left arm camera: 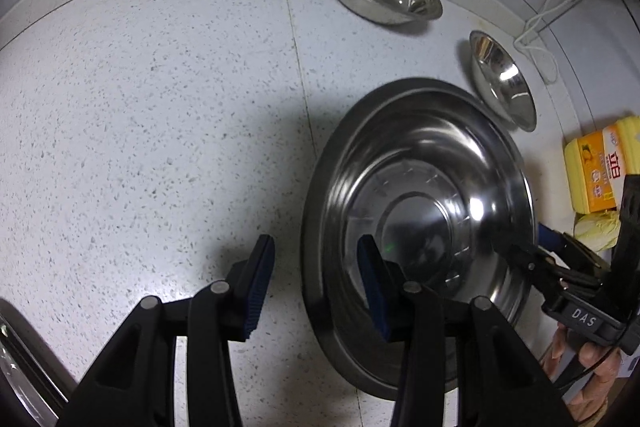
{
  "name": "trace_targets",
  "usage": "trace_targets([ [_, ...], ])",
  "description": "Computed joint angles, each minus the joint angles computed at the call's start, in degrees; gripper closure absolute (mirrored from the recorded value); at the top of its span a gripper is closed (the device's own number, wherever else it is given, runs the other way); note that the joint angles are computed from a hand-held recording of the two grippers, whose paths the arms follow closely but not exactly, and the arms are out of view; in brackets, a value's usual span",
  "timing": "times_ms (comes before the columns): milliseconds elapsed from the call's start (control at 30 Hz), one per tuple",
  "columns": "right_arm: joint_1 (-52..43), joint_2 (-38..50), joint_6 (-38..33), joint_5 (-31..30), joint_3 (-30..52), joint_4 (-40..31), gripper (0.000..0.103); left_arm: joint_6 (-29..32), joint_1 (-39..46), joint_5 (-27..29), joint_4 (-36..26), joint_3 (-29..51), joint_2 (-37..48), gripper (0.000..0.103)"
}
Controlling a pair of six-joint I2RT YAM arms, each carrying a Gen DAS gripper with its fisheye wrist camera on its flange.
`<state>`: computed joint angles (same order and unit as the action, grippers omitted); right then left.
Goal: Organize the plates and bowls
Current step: 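Move both tools to the rim of the large steel bowl, then close both tools on the large bowl's rim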
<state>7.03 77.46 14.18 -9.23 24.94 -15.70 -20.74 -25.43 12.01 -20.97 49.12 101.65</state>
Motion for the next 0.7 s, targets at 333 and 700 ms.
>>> trace_targets([
  [333, 2.6, 0.2, 1.2, 0.6, 0.0, 1.5, 0.076, -0.3, 0.4, 2.2, 0.5, -0.3, -0.6, 0.084],
  [700, 11.7, -10.0, 9.4, 4.6, -0.3, -5.7, 0.090, 1.2, 5.4, 6.8, -5.0, -9.5, -19.2, 0.093],
])
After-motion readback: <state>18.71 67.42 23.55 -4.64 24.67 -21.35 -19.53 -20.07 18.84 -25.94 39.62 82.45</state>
